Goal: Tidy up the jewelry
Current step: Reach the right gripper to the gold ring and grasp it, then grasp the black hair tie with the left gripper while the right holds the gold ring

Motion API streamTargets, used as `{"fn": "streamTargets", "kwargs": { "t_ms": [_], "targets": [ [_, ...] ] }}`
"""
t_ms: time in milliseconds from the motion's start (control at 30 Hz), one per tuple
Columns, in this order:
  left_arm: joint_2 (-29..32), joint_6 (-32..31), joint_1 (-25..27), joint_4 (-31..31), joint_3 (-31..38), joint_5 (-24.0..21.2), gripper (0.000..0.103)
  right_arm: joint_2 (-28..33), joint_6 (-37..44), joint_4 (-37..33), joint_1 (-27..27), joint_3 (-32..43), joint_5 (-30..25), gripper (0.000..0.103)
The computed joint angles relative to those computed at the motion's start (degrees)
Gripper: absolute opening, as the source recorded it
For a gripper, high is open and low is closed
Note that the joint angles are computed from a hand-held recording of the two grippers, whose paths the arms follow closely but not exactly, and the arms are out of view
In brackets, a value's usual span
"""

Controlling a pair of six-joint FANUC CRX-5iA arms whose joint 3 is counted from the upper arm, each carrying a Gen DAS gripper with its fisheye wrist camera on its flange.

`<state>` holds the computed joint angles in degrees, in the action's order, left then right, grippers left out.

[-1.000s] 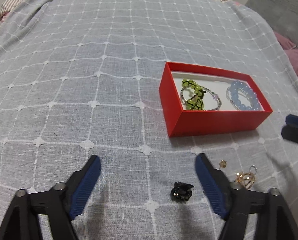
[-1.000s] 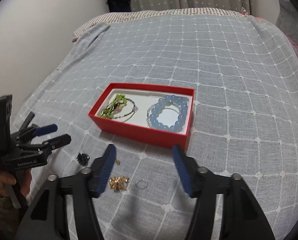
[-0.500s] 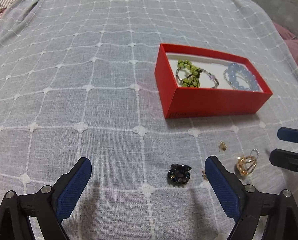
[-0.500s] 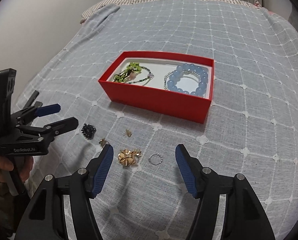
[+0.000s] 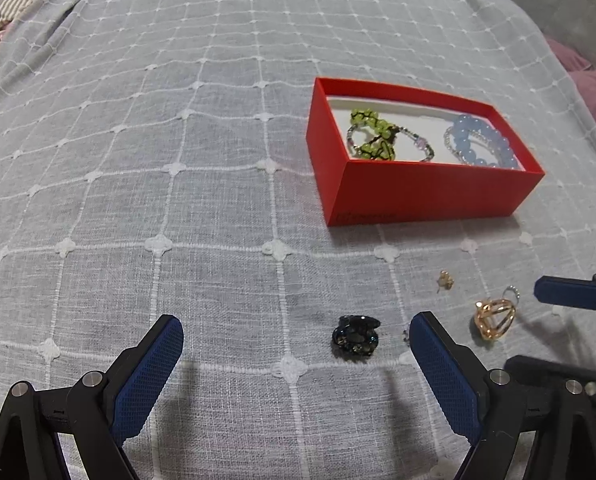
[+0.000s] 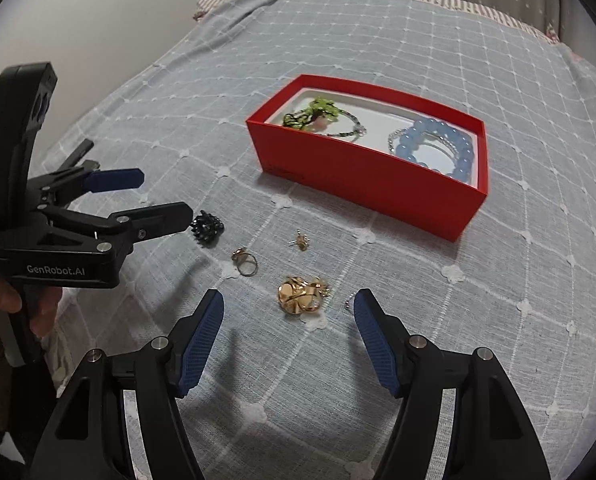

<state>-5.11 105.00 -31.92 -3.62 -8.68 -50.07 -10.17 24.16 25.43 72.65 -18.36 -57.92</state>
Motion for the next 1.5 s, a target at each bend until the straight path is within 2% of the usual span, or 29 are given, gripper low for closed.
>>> {"fn": "streamTargets", "kwargs": {
  "t_ms": [100, 233, 400, 467, 500, 567, 667, 833, 967, 1100, 1133, 1167, 1233, 1500],
  "targets": [
    [0.44, -1.27, 0.02, 1.02, 0.05, -0.2, 0.088, 0.29, 0.28, -0.34, -0.22, 0.02, 0.45, 0.066],
    [1.42, -3.35, -0.19, 2.72, 0.29, -0.91, 0.068, 1.19, 1.03, -1.46, -0.86, 0.54, 0.12, 0.046],
    [2.03, -6.3, -0.05, 5.5, -0.37, -0.55, 0.049, 1.56, 1.19, -2.73, -1.81, 0.61, 0.89, 0.038],
    [2.19, -7.46, 0.02, 6.64, -0.76, -0.34, 0.033, 2.11, 1.7, -2.98, -1.85, 1.01, 0.56, 0.027],
    [2.26, -7.71, 0.01, 6.79, -0.79, -0.38, 0.028, 2.3, 1.75, -2.87, -1.86, 1.13, 0.42, 0.024],
    [2.25, -7.91, 0.13, 6.94, -0.85, -0.42, 0.01, 2.1, 1.35, -2.42, -1.79, 1.0, 0.5, 0.024],
    [1.66, -8.39, 0.8, 7.93, -1.63, 0.3, 0.003, 1.29, 1.45, -1.72, -1.42, 0.6, 1.33, 0.024],
    [0.87, -10.77, 1.38, 10.16, -2.91, 1.74, 0.001, 0.49, 0.37, -0.28, -1.17, -0.01, 1.49, 0.024],
    [1.09, -13.88, 1.96, 12.88, -3.44, 1.18, 0.001, -0.9, -1.18, 0.85, -1.33, -1.01, 1.43, 0.024],
    [1.2, -12.53, 1.67, 10.22, -2.02, -0.41, 0.002, -2.38, -3.3, 2.38, -1.39, -2.08, 1.7, 0.024],
    [1.37, -13.03, 1.91, 10.37, -1.75, -1.19, 0.013, -2.59, -3.54, 2.49, -1.44, -2.23, 1.74, 0.024],
    [1.31, -13.23, 2.14, 10.57, -1.88, -1.36, 0.033, -2.66, -3.62, 2.5, -1.47, -2.28, 1.71, 0.024],
    [1.52, -12.07, 2.04, 9.41, -1.57, -1.76, 0.049, -2.64, -3.76, 2.43, -1.45, -2.27, 1.7, 0.024],
    [3.86, -11.38, -0.35, 5.8, 0.95, -2.32, 0.049, -3.07, -4.44, 3.04, -1.09, -2.78, 2.09, 0.024]
  ]
}}
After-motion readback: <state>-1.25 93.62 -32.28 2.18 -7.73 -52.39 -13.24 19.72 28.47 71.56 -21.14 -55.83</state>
